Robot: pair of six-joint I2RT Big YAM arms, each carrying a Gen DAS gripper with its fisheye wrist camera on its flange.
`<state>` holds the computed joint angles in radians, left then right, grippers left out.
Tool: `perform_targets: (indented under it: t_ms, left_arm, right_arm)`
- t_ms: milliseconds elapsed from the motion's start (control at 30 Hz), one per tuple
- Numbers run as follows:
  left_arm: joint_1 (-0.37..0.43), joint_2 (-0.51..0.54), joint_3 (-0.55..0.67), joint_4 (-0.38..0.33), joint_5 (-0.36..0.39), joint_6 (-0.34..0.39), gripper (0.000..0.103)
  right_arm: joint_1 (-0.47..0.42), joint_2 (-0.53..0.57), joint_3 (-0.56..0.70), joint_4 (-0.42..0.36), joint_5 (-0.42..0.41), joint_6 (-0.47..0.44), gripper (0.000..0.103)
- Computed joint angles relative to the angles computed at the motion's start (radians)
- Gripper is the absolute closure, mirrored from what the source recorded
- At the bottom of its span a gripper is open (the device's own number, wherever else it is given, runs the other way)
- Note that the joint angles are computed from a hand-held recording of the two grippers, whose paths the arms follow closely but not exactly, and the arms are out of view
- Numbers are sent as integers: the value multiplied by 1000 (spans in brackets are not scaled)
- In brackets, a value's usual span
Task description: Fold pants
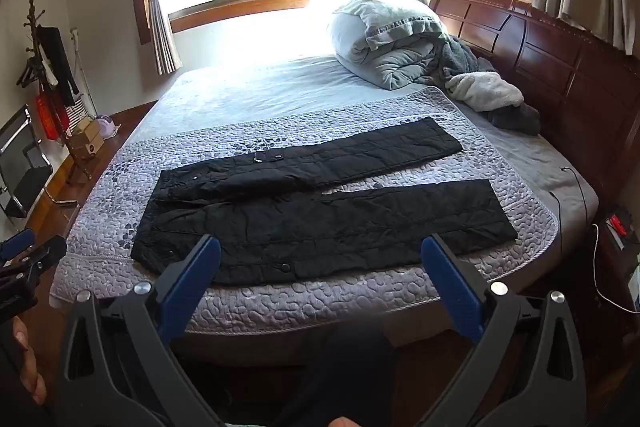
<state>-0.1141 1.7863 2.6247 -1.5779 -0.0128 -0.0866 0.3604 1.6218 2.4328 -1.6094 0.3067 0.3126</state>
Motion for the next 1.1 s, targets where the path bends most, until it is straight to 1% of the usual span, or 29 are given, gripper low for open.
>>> perform_targets:
  t_ms: [133, 167, 200, 267, 300, 333, 567, 1100]
  left_arm:
    - [3, -3, -1, 1, 15, 2, 4]
    - [3, -4, -1, 0, 17, 3, 4]
    - [4, -5, 0, -1, 20, 3, 4]
    - [10, 4, 13, -7, 5, 13, 4]
    - [0, -9, -7, 3, -9, 6, 4]
    - [1, 4, 16, -8, -8, 7, 4]
    - [-5, 9, 30, -18, -11, 2, 4]
    - [-4, 23, 41, -20, -10, -5, 4]
  right_arm:
    - [11, 7, 14, -7, 8, 6, 2]
    - [10, -6, -18, 14, 11, 3, 2]
    - [8, -6, -19, 15, 10, 2, 2]
    - [1, -16, -37, 25, 0, 0, 2]
    - [5, -11, -28, 19, 5, 0, 2]
    - [3, -14, -33, 22, 4, -2, 2]
    - [-3, -3, -10, 10, 2, -6, 2]
    - [-6, -5, -15, 10, -4, -8, 2]
